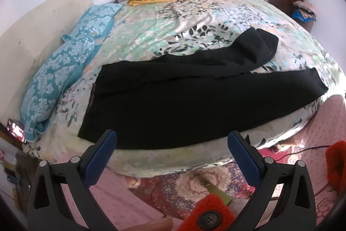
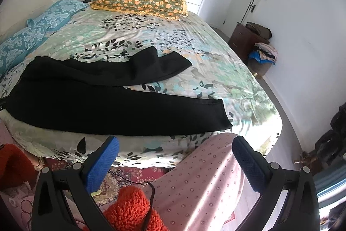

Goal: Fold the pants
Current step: 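Move both tools over the black pants lying on the bed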

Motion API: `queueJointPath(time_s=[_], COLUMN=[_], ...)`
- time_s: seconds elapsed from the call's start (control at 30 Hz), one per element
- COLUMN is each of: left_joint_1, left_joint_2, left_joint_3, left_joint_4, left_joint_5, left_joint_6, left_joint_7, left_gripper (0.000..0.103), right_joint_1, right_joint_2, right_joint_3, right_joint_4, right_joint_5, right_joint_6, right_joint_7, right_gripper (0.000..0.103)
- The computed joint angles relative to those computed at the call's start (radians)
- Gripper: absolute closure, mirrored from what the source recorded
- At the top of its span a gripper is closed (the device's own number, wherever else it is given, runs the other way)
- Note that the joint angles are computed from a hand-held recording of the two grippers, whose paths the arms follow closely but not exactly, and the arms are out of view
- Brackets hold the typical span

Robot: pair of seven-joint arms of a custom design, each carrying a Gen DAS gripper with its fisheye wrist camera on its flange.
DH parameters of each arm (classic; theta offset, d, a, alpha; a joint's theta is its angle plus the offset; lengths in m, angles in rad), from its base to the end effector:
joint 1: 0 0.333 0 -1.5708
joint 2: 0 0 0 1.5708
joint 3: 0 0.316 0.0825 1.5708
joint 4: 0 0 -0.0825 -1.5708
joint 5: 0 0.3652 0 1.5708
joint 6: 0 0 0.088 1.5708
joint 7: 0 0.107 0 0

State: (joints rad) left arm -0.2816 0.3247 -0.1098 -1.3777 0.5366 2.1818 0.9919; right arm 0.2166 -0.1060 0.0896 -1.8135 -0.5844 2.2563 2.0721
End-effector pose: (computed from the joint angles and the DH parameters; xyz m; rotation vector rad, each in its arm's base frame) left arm 0.6401 -0.2297 0.5913 -1.7820 1.7850 -0.4057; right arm 0.5312 0.1551 0.6469 -1.9478 1.8418 -0.9981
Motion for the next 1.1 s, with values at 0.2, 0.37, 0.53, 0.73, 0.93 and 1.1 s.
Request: queueJointPath(time_s=[0.2, 0.37, 0.53, 0.73, 0.93, 1.1], left_joint_1=[-0.001, 0.009, 0.026, 0.048, 0.058, 0.061], left_joint_2=[0.002, 0.011, -0.013, -0.029, -0.005, 0.004], left_joint_3=[0.000, 0.010, 0.018, 0.007, -0.005, -0.006], left_joint_4=[0.006, 0.027, -0.012, -0.046, -0.016, -0.007], left_joint_5=[-0.005, -0.031, -0.030, -0.033, -0.087, -0.120], left_joint_6=[-0.009, -0.070, -0.105, -0.077, -0.086, -0.078], left_joint_7=[-0.008, -0.055, -0.130, -0.135, -0.092, -0.068], left_gripper=[0.001, 0.001, 0.000, 0.000, 0.000, 0.000], right_joint_1=[-0.001, 0.011, 0.024, 0.039, 0.049, 0.056], right_joint_2=[0.008, 0.032, 0.067, 0.094, 0.103, 0.117], right_joint_3=[-0.003, -0.006, -0.011, -0.016, -0.019, -0.020], right_joint_4=[0.007, 0.015, 0.044, 0.071, 0.082, 0.092], right_joint_5=[0.012, 0.045, 0.075, 0.090, 0.106, 0.156], right_joint_6=[-0.009, 0.020, 0.027, 0.023, 0.008, 0.024], right_joint_7=[-0.007, -0.067, -0.124, -0.155, -0.182, -0.246], right_gripper=[0.000, 0.000, 0.000, 0.000, 0.000, 0.000])
